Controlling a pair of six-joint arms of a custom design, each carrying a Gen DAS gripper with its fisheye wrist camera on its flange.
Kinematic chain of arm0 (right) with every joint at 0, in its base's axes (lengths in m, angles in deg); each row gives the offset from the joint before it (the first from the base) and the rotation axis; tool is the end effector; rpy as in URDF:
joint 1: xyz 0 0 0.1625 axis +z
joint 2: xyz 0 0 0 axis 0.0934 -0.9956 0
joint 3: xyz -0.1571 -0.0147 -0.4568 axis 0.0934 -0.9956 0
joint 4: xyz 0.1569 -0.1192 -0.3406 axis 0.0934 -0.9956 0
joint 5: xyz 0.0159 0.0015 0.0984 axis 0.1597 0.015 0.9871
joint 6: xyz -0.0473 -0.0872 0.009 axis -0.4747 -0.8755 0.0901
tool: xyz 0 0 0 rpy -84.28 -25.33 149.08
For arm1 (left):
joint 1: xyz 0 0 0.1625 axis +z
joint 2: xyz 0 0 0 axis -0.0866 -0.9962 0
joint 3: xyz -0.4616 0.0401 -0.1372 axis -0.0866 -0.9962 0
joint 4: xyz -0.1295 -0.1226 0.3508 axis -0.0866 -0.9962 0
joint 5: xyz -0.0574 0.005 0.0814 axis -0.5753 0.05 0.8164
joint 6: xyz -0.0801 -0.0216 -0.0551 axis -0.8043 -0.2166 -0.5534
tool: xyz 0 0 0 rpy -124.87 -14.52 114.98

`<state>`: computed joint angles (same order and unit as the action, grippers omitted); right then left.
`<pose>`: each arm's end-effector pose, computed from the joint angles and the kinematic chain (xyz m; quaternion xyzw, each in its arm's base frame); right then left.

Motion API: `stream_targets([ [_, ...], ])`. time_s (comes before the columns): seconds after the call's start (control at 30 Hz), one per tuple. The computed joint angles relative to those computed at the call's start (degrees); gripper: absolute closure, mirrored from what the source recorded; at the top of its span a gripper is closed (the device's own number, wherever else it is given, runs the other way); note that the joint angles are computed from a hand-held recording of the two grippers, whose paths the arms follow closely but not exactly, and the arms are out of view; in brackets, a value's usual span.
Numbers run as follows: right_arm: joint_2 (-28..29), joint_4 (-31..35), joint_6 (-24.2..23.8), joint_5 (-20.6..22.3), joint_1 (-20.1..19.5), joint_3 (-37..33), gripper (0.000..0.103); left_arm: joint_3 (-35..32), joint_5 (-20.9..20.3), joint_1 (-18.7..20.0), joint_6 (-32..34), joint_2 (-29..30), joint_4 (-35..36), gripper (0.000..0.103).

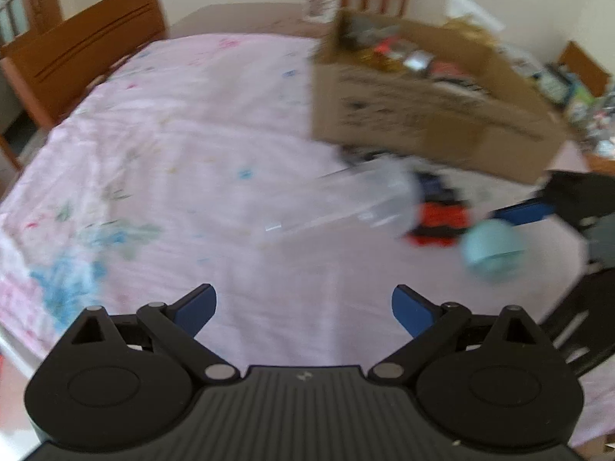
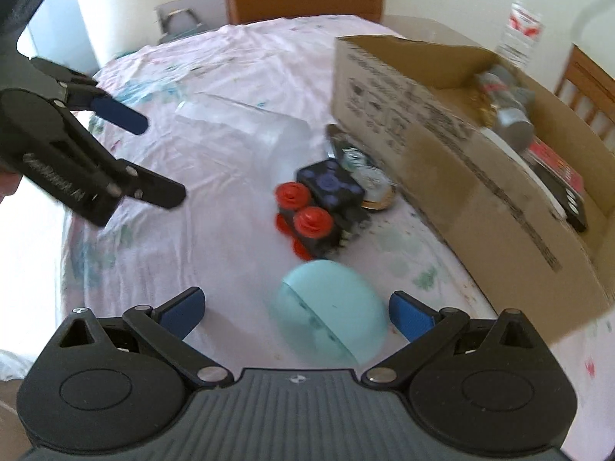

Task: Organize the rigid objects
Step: 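Move the left tool to the clear plastic jar while the right tool approaches the light blue round case, then close the right tool on the light blue case while the left tool grasps the clear jar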

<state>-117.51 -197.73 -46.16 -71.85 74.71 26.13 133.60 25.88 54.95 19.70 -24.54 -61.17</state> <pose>-0.0354 -0.8156 0.3397 0.4056 -0.8709 0.1125 0.2537 -0.4117 -0.8023 -0.0574 0.2262 0.9028 -0.2011 0.3055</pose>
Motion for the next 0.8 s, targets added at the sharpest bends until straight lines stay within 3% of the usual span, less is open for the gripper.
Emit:
stream_targets([
  [0.23,-2.62,4.96,0.24,0.5,0.02,2.52,0.0,-7.11,0.01,-0.57,1.43,4.43,0.47,0.005],
  [0.5,-4.49,0.02,2.38,1.39,-0.11,7.59,0.0,-16.17,4.7,-0.58,-1.78,9.62,2.57,0.002],
  [0.63,-4.66,-0.51,4.08,1.86,-0.23,7.86,0.0,-15.15,8.22,-0.76,-1.78,9.34,1.94,0.001],
  [0.8,-4.67,-3.67,3.84,0.68,-0.39,8.63,0.0,-8.73,11.65,-0.7,0.58,6.32,-1.24,0.002],
])
